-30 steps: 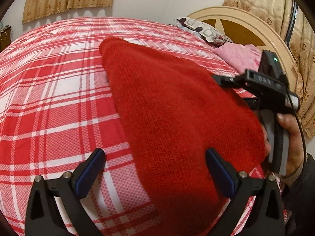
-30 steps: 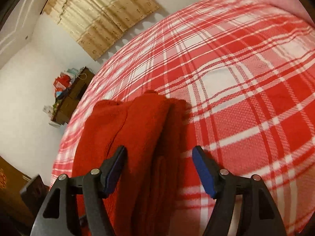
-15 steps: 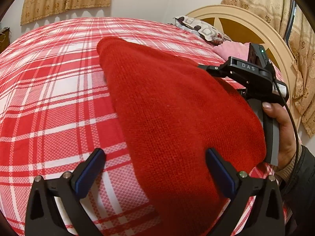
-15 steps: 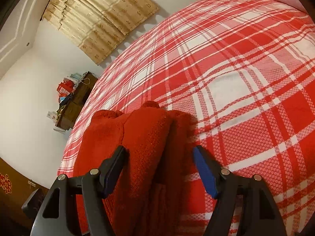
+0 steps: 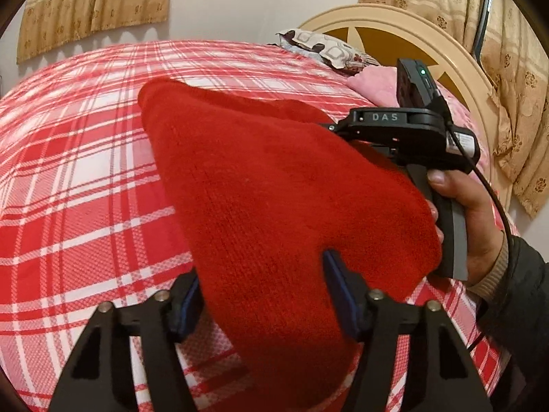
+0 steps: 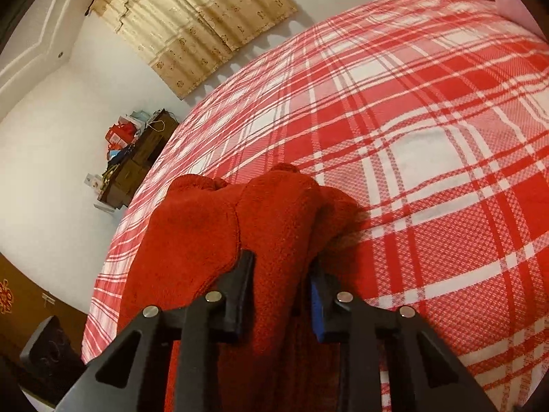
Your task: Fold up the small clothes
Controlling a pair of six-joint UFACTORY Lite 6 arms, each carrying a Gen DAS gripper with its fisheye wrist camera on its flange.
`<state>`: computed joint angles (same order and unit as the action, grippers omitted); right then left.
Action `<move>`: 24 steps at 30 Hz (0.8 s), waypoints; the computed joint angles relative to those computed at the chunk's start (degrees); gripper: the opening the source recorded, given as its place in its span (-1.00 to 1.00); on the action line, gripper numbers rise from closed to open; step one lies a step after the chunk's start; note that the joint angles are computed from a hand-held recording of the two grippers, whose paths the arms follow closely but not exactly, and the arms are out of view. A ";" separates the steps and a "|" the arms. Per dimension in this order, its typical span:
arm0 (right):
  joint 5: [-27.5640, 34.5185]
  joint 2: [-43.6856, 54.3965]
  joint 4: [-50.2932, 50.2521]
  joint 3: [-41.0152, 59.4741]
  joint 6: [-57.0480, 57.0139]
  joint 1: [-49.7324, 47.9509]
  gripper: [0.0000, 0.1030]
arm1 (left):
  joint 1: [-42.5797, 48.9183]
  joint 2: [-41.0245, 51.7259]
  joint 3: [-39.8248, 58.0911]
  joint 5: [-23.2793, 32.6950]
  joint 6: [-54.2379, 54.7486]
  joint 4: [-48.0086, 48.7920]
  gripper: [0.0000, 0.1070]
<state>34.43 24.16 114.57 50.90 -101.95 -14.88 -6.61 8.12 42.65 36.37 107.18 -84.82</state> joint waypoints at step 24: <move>-3.78 -14.72 10.17 -9.68 0.58 16.80 -0.54 | 16.79 -15.83 -7.34 6.32 -6.87 17.69 -0.31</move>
